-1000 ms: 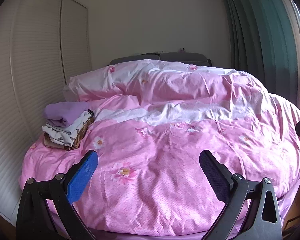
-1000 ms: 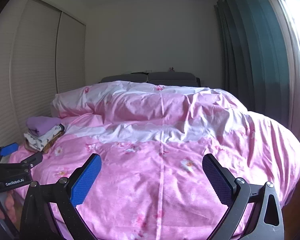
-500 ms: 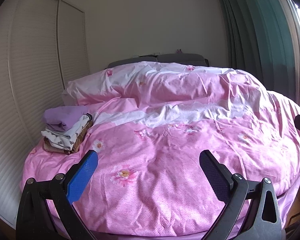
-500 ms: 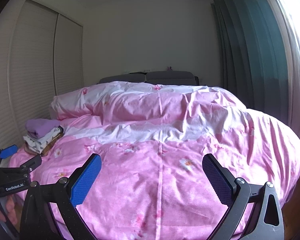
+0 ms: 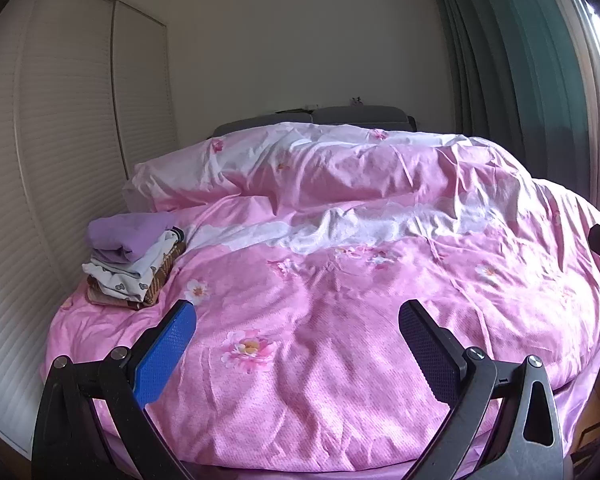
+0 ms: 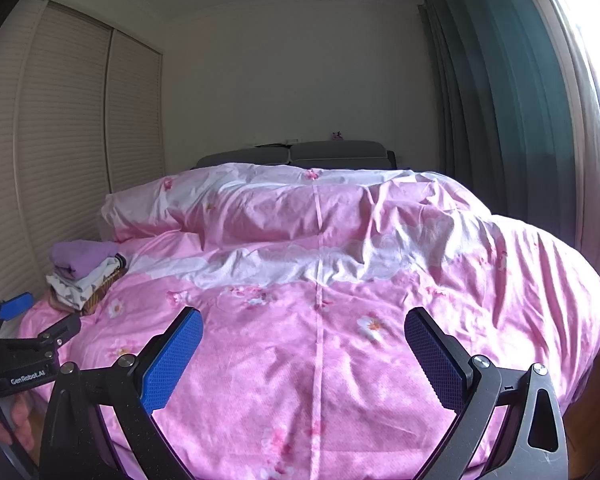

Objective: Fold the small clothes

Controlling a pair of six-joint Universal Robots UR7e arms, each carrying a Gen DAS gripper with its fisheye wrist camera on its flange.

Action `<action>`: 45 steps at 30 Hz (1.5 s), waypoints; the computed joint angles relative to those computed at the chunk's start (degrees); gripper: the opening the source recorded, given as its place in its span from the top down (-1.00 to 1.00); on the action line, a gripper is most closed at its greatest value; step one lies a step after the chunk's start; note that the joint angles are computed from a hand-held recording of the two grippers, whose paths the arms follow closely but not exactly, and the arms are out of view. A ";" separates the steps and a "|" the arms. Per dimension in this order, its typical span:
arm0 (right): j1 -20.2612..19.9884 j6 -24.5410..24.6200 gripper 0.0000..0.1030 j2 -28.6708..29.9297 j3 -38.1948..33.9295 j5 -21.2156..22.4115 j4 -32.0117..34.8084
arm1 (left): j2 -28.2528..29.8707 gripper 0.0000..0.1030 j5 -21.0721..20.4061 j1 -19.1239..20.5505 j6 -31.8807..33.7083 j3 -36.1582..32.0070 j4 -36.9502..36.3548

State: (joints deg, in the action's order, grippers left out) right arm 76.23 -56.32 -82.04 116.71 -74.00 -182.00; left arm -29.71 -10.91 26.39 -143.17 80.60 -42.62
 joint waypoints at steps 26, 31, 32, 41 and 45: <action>0.31 0.68 -0.98 0.07 0.20 -0.34 -0.61 | 0.34 -1.00 -0.11 -0.03 -0.68 -0.49 1.02; 0.23 0.51 -0.98 0.12 0.17 -0.26 -0.67 | 0.41 -1.00 -0.13 -0.01 -0.38 -0.60 0.75; 0.16 0.51 -0.98 0.07 0.20 -0.26 -0.69 | 0.50 -1.00 -0.15 -0.02 -0.63 -0.73 1.00; 0.38 0.88 -0.98 -0.01 0.51 -0.51 -1.04 | 0.41 -1.00 -0.07 -0.04 0.76 -0.46 -0.43; 0.32 0.87 -0.98 0.02 0.45 -0.49 -1.01 | 0.22 -1.00 0.05 -0.04 1.76 -0.04 -1.82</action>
State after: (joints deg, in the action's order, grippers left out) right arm 76.55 -55.45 -82.02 117.16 -74.49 -183.01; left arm -29.49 -10.86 26.34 -141.41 80.56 -44.44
